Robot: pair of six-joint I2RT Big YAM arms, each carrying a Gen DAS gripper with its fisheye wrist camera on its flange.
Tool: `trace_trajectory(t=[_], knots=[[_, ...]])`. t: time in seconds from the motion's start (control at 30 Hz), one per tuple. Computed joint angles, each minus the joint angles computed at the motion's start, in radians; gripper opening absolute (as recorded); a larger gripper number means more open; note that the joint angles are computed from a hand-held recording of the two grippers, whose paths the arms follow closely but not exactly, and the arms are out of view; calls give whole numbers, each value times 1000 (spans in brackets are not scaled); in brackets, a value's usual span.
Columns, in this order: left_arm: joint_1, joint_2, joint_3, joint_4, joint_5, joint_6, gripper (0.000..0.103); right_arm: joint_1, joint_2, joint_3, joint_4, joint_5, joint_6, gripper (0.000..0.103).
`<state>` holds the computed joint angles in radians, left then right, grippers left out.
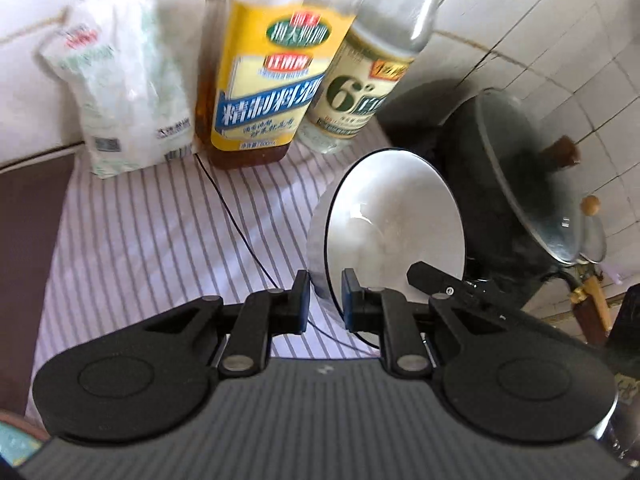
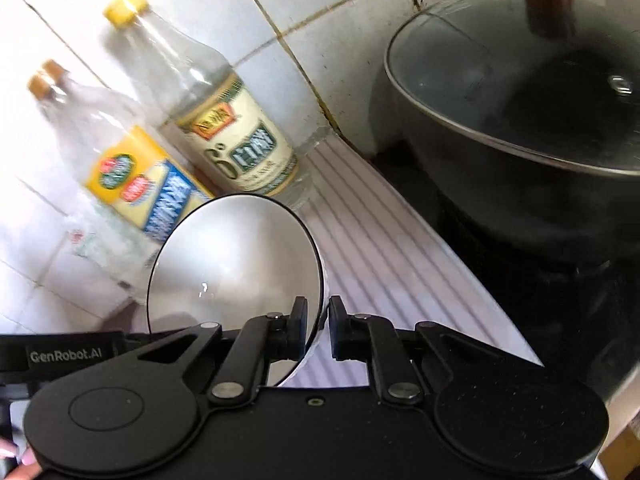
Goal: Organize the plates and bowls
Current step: 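Lift the last bowl with both grippers and carry it to the bowl stack, then lower the held bowl into the nested bowls and open both grippers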
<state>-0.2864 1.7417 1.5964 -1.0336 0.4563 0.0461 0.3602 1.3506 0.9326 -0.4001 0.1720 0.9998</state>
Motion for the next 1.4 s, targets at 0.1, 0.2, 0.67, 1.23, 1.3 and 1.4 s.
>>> trace_trajectory(t=[0.1, 0.2, 0.67, 1.23, 1.3, 1.4], knots=[[20, -63, -39, -13, 21, 10, 14, 42, -61, -7, -30, 43, 51, 15], [43, -120, -69, -35, 42, 18, 14, 96, -112, 5, -94, 100, 78, 15], [125, -387, -231, -102, 46, 77, 14, 331, -227, 40, -264, 251, 219, 15], [152, -471, -369, -107, -26, 103, 14, 457, -205, 25, -301, 293, 320, 16], [154, -459, -376, -107, -27, 99, 14, 458, -188, 32, -312, 292, 310, 16], [159, -435, -381, -113, -24, 86, 14, 453, -163, 39, -319, 286, 276, 16]])
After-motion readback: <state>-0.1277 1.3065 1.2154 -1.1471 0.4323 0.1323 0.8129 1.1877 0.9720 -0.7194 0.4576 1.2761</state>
